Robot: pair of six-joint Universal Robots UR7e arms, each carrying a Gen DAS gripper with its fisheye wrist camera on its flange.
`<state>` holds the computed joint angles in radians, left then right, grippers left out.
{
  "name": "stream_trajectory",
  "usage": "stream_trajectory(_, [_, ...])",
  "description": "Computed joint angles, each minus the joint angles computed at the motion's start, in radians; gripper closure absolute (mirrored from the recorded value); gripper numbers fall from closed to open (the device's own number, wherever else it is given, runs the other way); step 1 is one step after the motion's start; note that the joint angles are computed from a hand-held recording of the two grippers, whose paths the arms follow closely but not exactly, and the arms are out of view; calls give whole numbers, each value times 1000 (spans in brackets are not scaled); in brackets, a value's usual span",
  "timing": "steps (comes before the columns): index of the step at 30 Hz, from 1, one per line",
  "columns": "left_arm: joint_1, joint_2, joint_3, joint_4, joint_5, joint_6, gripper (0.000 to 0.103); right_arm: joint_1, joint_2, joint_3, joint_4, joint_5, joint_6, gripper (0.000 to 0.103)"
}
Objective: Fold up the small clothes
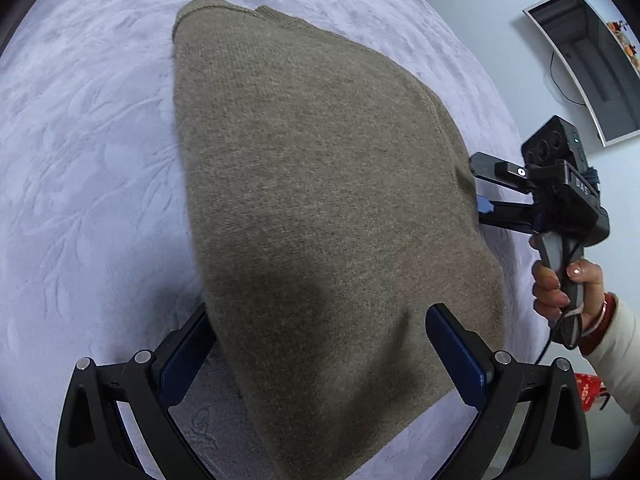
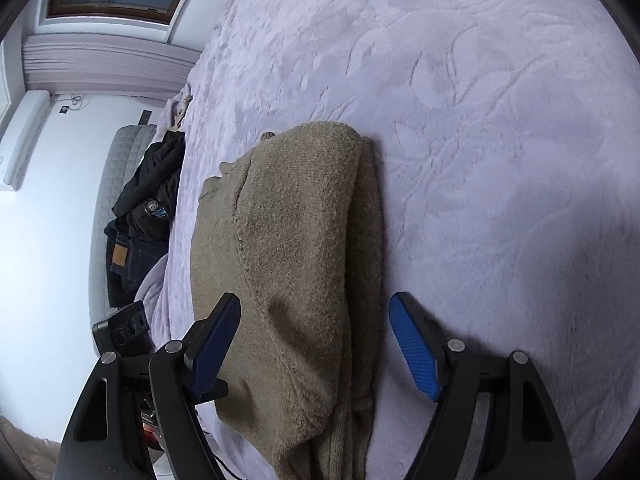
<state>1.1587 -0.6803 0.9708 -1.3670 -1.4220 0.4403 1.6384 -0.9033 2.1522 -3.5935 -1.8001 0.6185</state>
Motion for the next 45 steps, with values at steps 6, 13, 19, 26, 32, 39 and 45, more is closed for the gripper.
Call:
stream_trajectory(6, [-5, 13, 7, -16, 1, 25, 0, -89, -9, -2, 28, 191, -87, 24])
stream_trajectory(13, [-7, 10, 8, -55, -34, -20, 0, -94, -1, -80, 126, 253, -184, 20])
stream_trajectory(19, [-20, -15, 99, -135, 30, -20, 0, -109, 50, -118, 108, 271, -180, 21])
stream_trajectory(26, [-21, -64, 144, -188, -22, -55, 43, -81, 46, -115, 93, 227, -89, 53])
stream_trajectory(32, [-25, -108, 156, -189, -81, -41, 49, -72, 65, -88, -48, 327, -35, 54])
stream_trajectory(39, [-21, -177, 148, -141, -140, -12, 49, 0, 70, -105, -59, 311, 15, 54])
stream_trajectory(45, [8, -184, 5, 3, -153, 34, 49, 101, 117, -161, -66, 254, 78, 54])
